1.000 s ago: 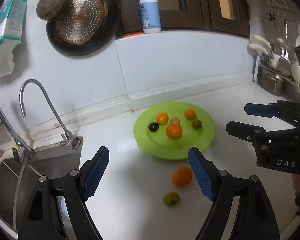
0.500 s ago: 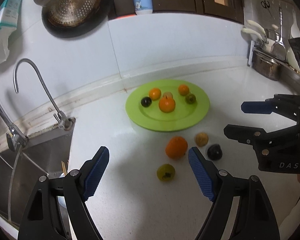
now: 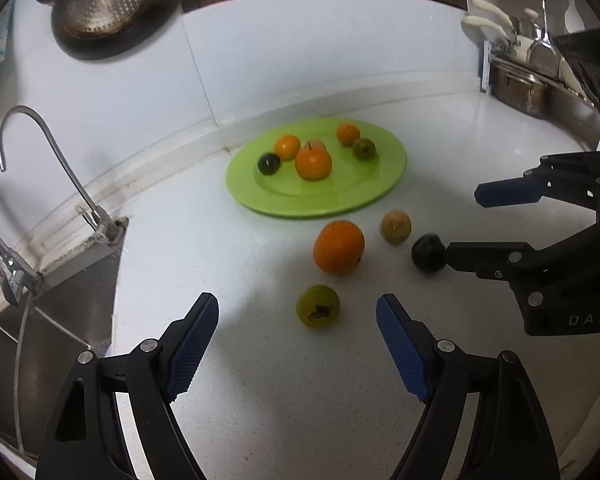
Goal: Organize fruits
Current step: 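Withdraw both open grippers from the plate toward the remaining fruits, then grasp the yellow-green tomato with the left gripper while the right gripper grasps a dark plum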
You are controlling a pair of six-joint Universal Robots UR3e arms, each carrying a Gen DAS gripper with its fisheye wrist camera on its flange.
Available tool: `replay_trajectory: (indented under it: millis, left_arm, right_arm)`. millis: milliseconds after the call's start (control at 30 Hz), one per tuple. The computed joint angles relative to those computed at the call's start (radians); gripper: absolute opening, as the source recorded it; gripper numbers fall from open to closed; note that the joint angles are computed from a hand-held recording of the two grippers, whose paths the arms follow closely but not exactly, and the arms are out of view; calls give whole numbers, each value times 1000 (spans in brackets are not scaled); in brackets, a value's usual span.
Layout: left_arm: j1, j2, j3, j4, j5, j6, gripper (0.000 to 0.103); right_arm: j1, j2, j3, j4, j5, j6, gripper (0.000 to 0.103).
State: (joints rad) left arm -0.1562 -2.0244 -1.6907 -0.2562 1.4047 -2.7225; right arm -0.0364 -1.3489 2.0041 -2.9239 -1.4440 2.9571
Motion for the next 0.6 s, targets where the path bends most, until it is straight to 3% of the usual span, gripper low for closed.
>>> replay_trajectory:
  millis: [300,600]
  left_arm:
    - [1,-57,49,-51,-17,6,80]
    - [6,-114,131,-121,-50,-6,66]
  right_arm:
    - [-4,50,-17,17,25,-15,62]
    - [-20,101,-55,40,59,-13,53]
